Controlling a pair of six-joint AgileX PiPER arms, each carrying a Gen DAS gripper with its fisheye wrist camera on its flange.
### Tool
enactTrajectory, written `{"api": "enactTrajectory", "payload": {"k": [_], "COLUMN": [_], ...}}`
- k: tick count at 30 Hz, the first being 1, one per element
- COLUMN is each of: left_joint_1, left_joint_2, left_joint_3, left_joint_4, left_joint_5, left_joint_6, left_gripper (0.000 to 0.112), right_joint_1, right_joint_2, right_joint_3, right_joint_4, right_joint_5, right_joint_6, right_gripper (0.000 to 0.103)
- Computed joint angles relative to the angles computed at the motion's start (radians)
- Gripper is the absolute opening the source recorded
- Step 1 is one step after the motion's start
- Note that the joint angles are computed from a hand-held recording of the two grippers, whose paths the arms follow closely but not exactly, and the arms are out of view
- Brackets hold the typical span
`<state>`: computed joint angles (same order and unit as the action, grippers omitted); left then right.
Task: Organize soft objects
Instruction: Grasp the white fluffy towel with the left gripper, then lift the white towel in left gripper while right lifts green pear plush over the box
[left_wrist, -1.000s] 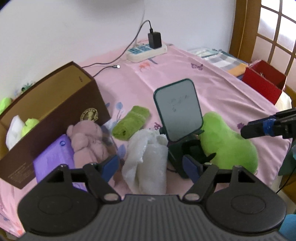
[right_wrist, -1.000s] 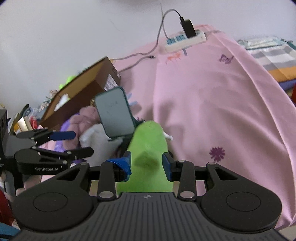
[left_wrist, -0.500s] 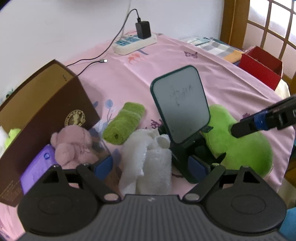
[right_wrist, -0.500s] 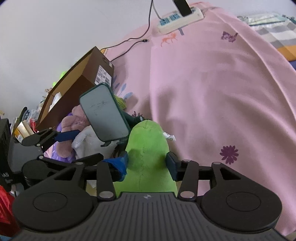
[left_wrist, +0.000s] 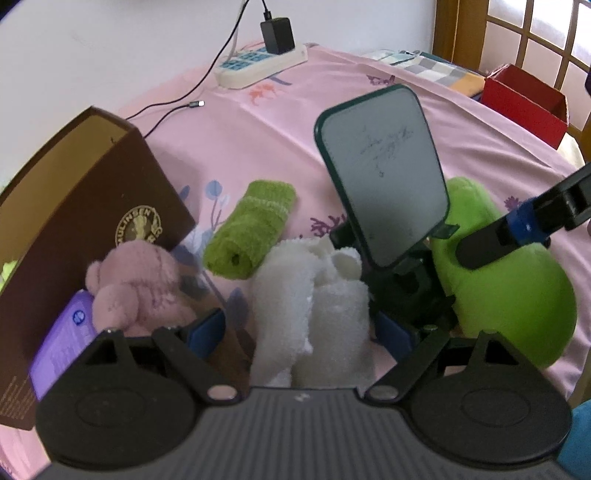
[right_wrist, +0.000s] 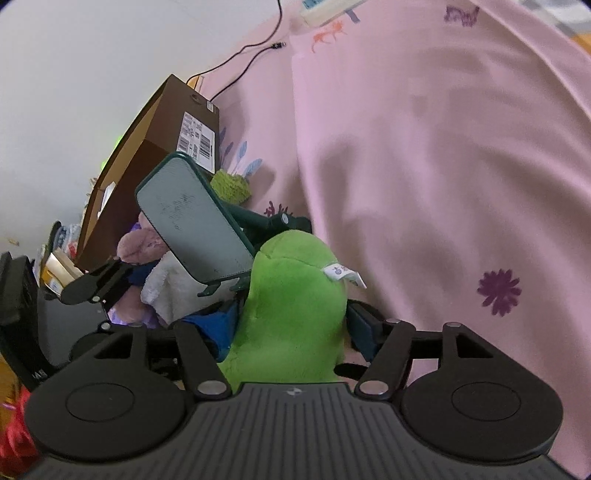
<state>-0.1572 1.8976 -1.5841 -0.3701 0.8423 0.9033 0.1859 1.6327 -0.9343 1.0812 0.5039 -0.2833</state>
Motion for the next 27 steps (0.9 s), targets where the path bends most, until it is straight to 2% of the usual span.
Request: {"api": "enactTrajectory", "payload": {"k": [4,6,8,14,27], "left_joint_1": [-0.007,-0.006,-0.01,-0.005,0.053], "left_joint_2": [-0.002,0.005,-0.002,-0.023,-0.141], "left_joint_3": [0.011,-0.004,0.009,0.035,0.097], "left_joint_4": [0.001,-0.008,-0.007,-0.024,-0.089], "left_joint_5": [-0.016,0.012,-0.003,-0.016,0.017], "left_joint_6": [0.022,0.029,0.036,0.055,0.062], "left_gripper": [0.071,0.064,0.061,0.052,0.052], "right_joint_1": [-0.047,-0.047,-0.047,-0.064,-0.083], "right_joint_2": [0.007,-0.004,-0.015,-0.049,-0.16], "right_joint_3": [0.056,0.076,0.091,0.118,0.158], "right_joint_4": [0.212,0.253,0.272,0.253,0.188], "right_joint_5": [0.045,0.038,0.036,0.043,-0.009], "right_joint_6": [-0.136,-0.165,-0.181,-0.164,-0.098], "right_gripper": [0.046,0.044,0.043,0.042,0.042]}}
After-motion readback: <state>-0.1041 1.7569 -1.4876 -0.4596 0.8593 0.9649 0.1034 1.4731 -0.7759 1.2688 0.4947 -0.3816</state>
